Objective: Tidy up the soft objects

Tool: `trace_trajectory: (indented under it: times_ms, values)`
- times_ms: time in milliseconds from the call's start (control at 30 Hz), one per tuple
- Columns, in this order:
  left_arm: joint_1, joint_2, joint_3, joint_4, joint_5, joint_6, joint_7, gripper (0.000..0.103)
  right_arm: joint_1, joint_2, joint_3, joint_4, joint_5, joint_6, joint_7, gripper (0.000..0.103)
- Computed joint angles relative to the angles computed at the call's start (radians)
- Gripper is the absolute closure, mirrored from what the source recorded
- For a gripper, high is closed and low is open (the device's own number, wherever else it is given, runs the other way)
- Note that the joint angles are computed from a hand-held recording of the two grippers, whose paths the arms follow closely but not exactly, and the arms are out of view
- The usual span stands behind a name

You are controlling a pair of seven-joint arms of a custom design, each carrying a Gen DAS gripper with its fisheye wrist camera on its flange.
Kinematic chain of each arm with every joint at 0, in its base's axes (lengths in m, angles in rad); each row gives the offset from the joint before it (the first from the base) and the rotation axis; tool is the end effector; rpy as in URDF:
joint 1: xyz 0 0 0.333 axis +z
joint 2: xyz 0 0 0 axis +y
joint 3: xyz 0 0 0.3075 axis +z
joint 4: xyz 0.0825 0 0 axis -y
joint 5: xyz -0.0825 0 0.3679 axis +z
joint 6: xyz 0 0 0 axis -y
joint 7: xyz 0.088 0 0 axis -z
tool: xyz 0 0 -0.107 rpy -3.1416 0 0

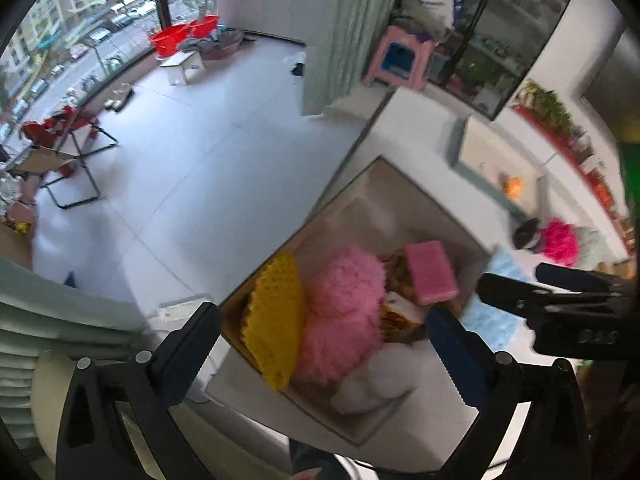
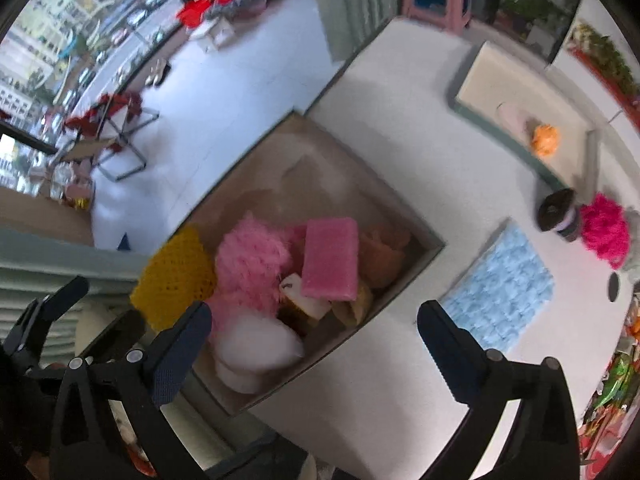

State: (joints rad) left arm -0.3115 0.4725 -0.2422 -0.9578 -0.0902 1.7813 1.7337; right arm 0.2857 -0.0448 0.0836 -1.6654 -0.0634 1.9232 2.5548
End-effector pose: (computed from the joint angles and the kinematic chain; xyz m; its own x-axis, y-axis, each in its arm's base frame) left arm 0.6021 -0.3212 0.6397 -0.6347 -0.7604 0.1378 -0.7435 0.5522 -0.3773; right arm 0.5199 0.1976 0.6321 -0.5334 -0.8193 -0.2103 -0.7906 0.5713 -0.2203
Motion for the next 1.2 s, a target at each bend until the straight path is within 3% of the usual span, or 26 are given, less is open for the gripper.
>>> trace_trajectory:
  times_ms: [100, 500, 833, 1200]
  values:
    - [0.002, 0.043, 0.0, 0.09, -0.011, -0.068, 0.0, 0.0, 0.012, -0.005, 0.013, 0.023, -0.032, -0.023, 0.033, 0.0]
    - [-0.014, 0.02, 0.035, 0.039, 0.107, -0.05, 0.015, 0.0, 0.045, 0.03, 0.026, 0.079, -0.021, -0.104, 0.07, 0.0]
    - [0.007, 0.007, 0.031, 0.01, 0.097, -0.027, 0.019, 0.0, 0.069, 0.066, 0.024, 0.127, -0.023, -0.147, 0.086, 0.0]
    - [0.006, 0.052, 0.031, 0.074, 0.098, -0.066, 0.069, 0.0, 0.089, 0.096, 0.026, 0.163, -0.045, -0.164, 0.142, 0.0]
